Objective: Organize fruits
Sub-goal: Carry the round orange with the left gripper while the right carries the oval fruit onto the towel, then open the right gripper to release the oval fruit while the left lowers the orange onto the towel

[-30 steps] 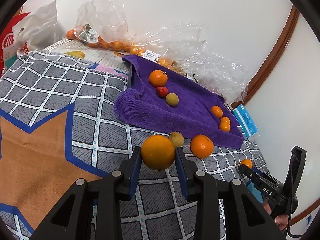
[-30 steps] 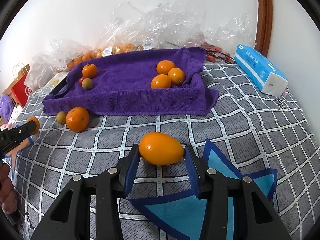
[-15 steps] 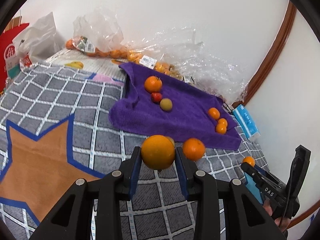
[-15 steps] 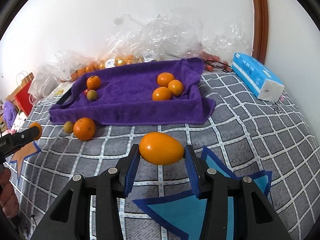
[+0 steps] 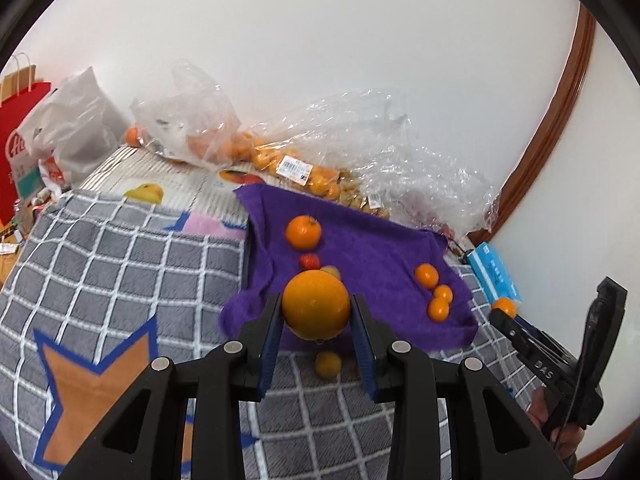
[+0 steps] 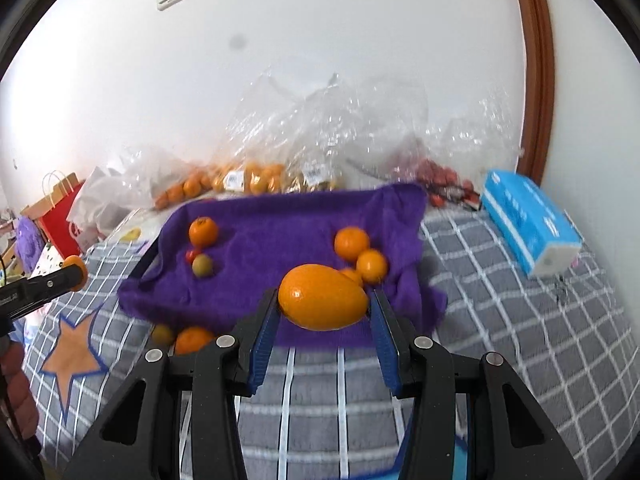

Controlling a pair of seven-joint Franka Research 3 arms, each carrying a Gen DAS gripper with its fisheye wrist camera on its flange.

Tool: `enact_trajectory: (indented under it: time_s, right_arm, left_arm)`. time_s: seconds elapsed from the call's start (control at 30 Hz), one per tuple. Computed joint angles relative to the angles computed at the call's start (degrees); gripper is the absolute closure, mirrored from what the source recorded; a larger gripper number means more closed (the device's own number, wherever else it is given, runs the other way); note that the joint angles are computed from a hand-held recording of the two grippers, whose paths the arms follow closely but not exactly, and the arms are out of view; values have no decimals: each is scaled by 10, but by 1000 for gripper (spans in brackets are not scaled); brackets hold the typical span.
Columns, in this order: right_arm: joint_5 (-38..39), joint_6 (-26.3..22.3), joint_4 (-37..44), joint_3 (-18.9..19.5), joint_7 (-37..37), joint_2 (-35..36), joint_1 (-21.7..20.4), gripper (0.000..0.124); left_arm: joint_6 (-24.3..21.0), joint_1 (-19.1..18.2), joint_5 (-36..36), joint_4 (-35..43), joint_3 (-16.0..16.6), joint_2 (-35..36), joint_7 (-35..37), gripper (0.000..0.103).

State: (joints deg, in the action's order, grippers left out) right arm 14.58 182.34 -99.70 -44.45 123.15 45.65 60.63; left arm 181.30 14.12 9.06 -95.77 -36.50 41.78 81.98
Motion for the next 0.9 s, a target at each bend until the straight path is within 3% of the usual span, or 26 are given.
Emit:
enact_trajectory:
  time_s: [0.13, 0.23, 0.43, 0.63, 0.77, 0.9]
  right_arm:
    - [-11, -19, 56, 19, 0, 20, -39, 79]
    - [-30, -36, 105, 28, 16, 43, -68, 79]
    - [-65, -75, 207, 95, 37, 83, -153, 79]
    - [-94, -98, 266, 162, 50, 111, -216, 79]
    - [-131, -103, 273, 157, 70, 123, -215, 79]
    - [-148, -101, 285, 188, 72, 127, -240, 79]
  left_arm:
    - [-32, -45, -5, 72, 34, 32, -1, 71]
    - [-67, -65, -21, 131, 42, 67, 14, 71]
    - [-129, -119, -55, 235, 81, 122, 39, 71]
    - [-153, -145, -90, 282, 109, 152, 66, 71]
    - [-165, -156, -102, 297, 122, 163, 81, 71]
    - [-158, -150, -118, 290, 113, 162, 102, 71]
